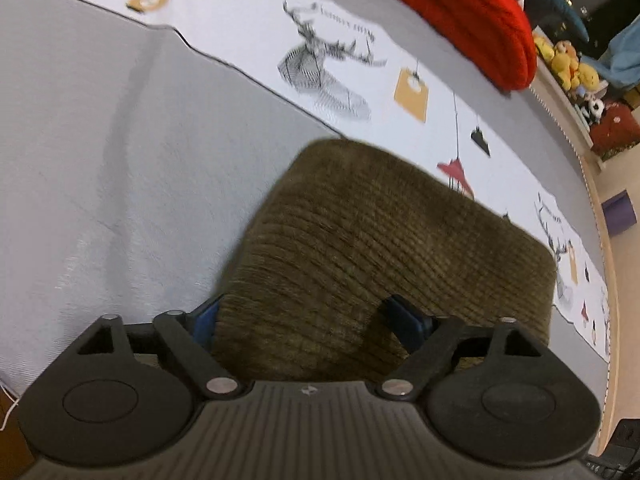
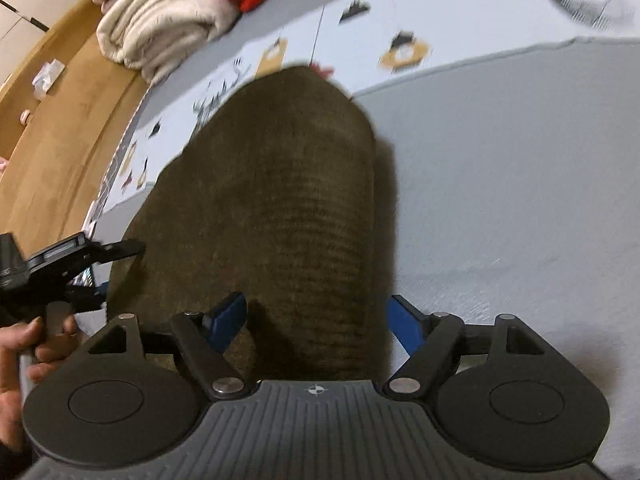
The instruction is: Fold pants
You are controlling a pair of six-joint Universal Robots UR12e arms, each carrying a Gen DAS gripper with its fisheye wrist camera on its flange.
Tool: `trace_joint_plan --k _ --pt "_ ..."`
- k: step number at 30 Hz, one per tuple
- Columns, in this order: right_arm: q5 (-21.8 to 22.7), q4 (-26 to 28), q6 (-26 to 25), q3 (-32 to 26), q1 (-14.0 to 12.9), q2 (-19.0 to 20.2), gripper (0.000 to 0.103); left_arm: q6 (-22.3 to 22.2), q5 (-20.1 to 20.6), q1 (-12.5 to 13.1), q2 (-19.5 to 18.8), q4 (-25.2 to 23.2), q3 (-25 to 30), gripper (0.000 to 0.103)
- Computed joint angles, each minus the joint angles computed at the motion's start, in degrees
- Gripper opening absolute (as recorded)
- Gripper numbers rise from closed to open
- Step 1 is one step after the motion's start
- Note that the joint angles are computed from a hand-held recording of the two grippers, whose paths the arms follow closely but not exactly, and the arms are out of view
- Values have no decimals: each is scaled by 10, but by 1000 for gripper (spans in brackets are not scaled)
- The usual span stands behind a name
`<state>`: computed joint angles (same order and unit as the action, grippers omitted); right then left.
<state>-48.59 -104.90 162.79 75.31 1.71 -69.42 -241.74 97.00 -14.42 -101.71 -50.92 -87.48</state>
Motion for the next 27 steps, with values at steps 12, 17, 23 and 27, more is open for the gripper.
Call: trace_joint_plan --k 12,17,23,27 --pt "11 -110 14 15 -2 -5 23 -26 -69 0 -48 124 14 56" --pt "-31 -126 3 -49 -37 20 19 67 -138 -21 -129 170 105 50" --pt "-160 -49 -49 -144 -77 59 22 159 -148 -49 -196 129 202 76" --pt "-256 -120 -31 -107 -81 51 24 189 -90 -59 -189 106 201 78"
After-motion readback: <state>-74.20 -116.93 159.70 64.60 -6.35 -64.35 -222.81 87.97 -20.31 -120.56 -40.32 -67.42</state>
